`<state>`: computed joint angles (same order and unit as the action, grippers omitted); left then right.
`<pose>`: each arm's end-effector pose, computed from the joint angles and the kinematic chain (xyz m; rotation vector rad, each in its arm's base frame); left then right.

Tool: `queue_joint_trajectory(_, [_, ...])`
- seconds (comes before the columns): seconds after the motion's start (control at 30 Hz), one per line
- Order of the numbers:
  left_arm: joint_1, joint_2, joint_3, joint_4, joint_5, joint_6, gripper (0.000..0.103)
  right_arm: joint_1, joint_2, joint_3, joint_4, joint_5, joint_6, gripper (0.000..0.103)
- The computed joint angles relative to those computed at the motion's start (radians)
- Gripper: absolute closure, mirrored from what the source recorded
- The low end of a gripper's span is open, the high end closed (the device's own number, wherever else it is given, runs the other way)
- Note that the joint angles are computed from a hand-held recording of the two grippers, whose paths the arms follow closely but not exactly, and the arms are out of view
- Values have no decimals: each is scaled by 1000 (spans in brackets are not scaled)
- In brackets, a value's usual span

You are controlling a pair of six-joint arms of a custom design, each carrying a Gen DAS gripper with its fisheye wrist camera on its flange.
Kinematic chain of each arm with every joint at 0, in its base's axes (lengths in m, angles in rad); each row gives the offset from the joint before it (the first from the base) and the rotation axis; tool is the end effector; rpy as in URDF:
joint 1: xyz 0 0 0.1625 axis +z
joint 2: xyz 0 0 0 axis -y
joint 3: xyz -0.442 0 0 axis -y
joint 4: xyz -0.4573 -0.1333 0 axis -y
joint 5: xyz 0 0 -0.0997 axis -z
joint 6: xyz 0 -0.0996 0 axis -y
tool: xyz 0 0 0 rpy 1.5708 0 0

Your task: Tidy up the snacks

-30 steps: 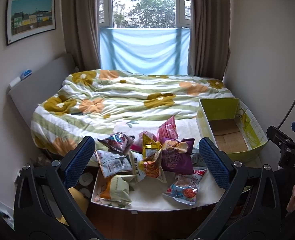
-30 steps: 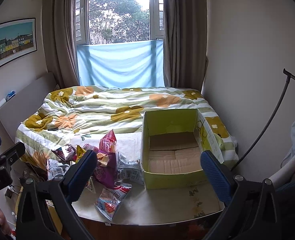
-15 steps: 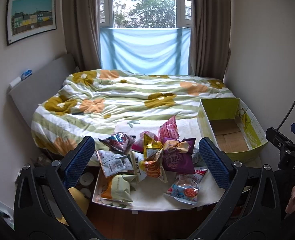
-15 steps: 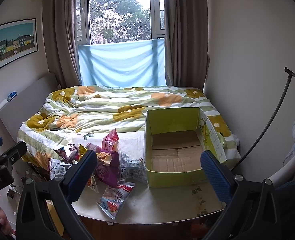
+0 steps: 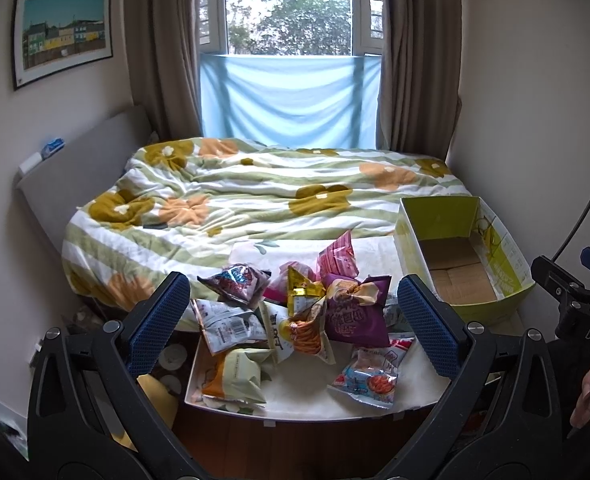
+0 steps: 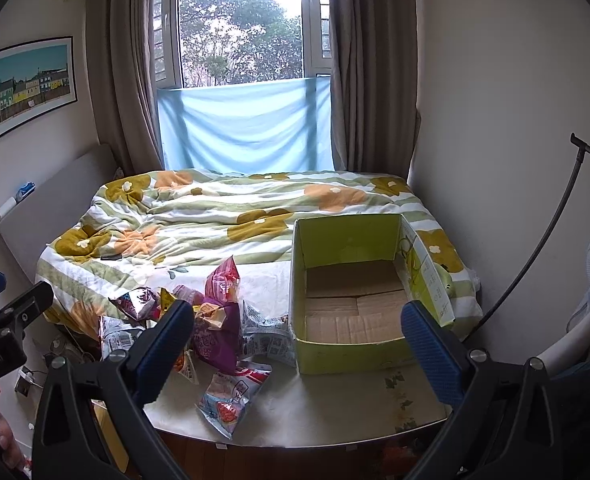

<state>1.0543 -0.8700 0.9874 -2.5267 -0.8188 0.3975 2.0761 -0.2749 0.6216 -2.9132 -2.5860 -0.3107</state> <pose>-0.2496 -0.8472 0.4723 0.6352 2.1855 -1.0498 0.5043 -0.8110 0.1822 0.2334 -2.0306 1.1641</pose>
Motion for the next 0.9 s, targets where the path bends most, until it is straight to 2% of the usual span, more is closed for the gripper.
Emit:
queue_joint_trajectory(0.6, [-4,12,-14,34,26,-23,0,-1,-7,11,18,13,19,0])
queue_joint_trajectory(0.73, [-1,16,-18,57,44,-43,0,-1,-22,24,69,21,60,0])
queue_joint_trajectory(0.9, [13,6,14,56,105,-73,0,-17,-59,67,179,49,149,0])
